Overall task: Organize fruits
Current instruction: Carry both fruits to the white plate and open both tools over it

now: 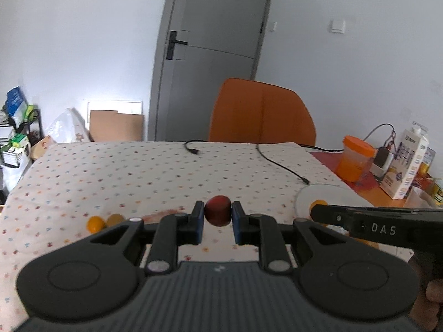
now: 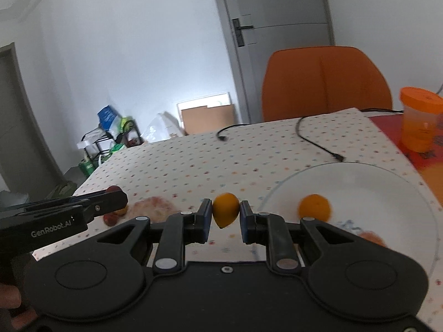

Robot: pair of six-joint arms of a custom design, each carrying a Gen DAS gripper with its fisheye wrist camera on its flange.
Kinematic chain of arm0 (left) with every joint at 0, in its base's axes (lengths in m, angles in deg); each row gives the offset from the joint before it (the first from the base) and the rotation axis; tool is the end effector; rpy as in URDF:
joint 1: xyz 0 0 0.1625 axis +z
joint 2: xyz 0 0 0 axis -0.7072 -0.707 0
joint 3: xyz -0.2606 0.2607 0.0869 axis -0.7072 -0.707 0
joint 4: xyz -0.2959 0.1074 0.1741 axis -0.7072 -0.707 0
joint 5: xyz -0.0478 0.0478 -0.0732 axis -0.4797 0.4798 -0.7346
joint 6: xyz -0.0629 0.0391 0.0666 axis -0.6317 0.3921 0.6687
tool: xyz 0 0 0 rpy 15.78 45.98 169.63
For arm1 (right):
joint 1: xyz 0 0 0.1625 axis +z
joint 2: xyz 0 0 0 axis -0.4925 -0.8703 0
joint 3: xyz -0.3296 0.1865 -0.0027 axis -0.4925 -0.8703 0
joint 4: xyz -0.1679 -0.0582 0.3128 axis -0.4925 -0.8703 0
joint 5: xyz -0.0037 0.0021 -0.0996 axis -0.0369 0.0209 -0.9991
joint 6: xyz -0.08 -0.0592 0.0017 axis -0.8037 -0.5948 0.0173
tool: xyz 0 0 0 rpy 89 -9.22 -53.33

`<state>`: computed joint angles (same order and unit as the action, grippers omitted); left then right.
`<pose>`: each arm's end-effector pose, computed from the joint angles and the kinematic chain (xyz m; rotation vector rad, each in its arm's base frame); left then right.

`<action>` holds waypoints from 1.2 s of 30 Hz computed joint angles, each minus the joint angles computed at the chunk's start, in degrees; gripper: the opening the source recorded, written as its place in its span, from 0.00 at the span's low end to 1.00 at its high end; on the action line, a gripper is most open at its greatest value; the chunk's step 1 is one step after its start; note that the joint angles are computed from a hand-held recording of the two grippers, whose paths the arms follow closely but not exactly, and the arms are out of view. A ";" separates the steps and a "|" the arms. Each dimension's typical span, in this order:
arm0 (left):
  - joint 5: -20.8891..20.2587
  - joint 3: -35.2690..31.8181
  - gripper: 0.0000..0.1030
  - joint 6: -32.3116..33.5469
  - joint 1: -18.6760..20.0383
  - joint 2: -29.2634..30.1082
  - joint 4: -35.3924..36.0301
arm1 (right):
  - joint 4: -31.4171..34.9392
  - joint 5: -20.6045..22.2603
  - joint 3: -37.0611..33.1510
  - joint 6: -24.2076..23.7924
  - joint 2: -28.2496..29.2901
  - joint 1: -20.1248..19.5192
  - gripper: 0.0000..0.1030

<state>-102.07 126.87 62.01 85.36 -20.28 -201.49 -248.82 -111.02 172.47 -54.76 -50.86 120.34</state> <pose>-0.2315 -0.4929 0.0975 0.2193 2.0825 -1.4052 0.1471 -0.5841 0.1776 1.0691 -2.5664 0.9603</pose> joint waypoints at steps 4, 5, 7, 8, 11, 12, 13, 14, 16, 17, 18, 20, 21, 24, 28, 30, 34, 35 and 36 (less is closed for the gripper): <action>-1.59 -1.99 0.19 0.06 -0.01 1.15 1.50 | -0.13 -0.04 -0.02 0.15 -0.93 -1.17 0.19; -2.01 -2.48 0.19 0.11 0.03 1.43 1.83 | -0.17 -0.05 -0.13 0.23 -1.03 -1.43 0.19; -2.33 -3.79 0.19 0.67 0.18 2.25 2.62 | -0.35 -0.05 -0.25 0.34 -1.36 -2.07 0.19; -2.63 -4.37 0.19 0.66 0.32 2.54 3.14 | -0.41 -0.09 -0.31 0.44 -1.50 -2.38 0.19; -3.71 -6.03 0.19 0.47 0.70 3.47 4.66 | -0.30 -0.11 -0.89 0.70 -1.79 -3.40 0.19; -4.05 -6.62 0.19 0.65 0.81 3.82 4.94 | -0.39 -0.24 -0.96 0.85 -1.90 -3.67 0.19; -4.39 -7.25 0.19 0.76 0.90 4.20 5.23 | -0.43 -0.33 -1.09 0.95 -1.97 -3.93 0.19; -4.85 -7.94 0.19 0.93 1.05 4.60 5.56 | -0.46 -0.50 -1.22 1.01 -2.03 -4.19 0.19; -5.74 -9.26 0.19 1.26 1.33 5.41 6.22 | -0.59 -0.71 -1.34 1.01 -2.17 -4.68 0.19; -6.11 -9.76 0.19 1.23 1.48 5.67 6.67 | -0.75 -0.93 -1.51 1.08 -2.14 -4.91 0.19; -6.64 -10.40 0.19 1.18 1.65 6.01 7.31 | -0.91 -1.09 -1.74 1.13 -2.07 -5.14 0.19; -7.57 -11.70 0.19 1.30 1.94 6.69 8.39 | -1.27 -1.20 -2.01 1.37 -2.14 -5.70 0.19; -8.07 -12.43 0.19 1.42 2.06 7.09 8.89 | -1.38 -1.27 -2.17 1.58 -2.18 -5.97 0.19; -9.53 -14.29 0.19 1.84 2.22 8.24 10.02 | -1.85 -1.70 -2.51 1.83 -2.32 -6.63 0.19; -11.49 -16.25 0.19 1.91 2.31 9.64 11.74 | -2.79 -2.56 -2.85 1.72 -2.24 -7.21 0.19; -12.39 -17.34 0.19 1.53 2.46 10.43 13.24 | -3.31 -2.82 -2.78 1.67 -2.31 -7.46 0.19; -13.88 -18.88 0.19 0.51 2.76 11.63 15.75 | -3.70 -3.10 -2.91 1.56 -2.37 -8.02 0.19; -14.10 -19.21 0.19 0.43 2.80 11.86 16.23 | -3.85 -3.22 -2.92 1.45 -2.40 -8.13 0.19; -14.17 -19.57 0.19 0.28 2.82 12.07 16.82 | -4.15 -3.39 -2.92 1.30 -2.35 -8.22 0.19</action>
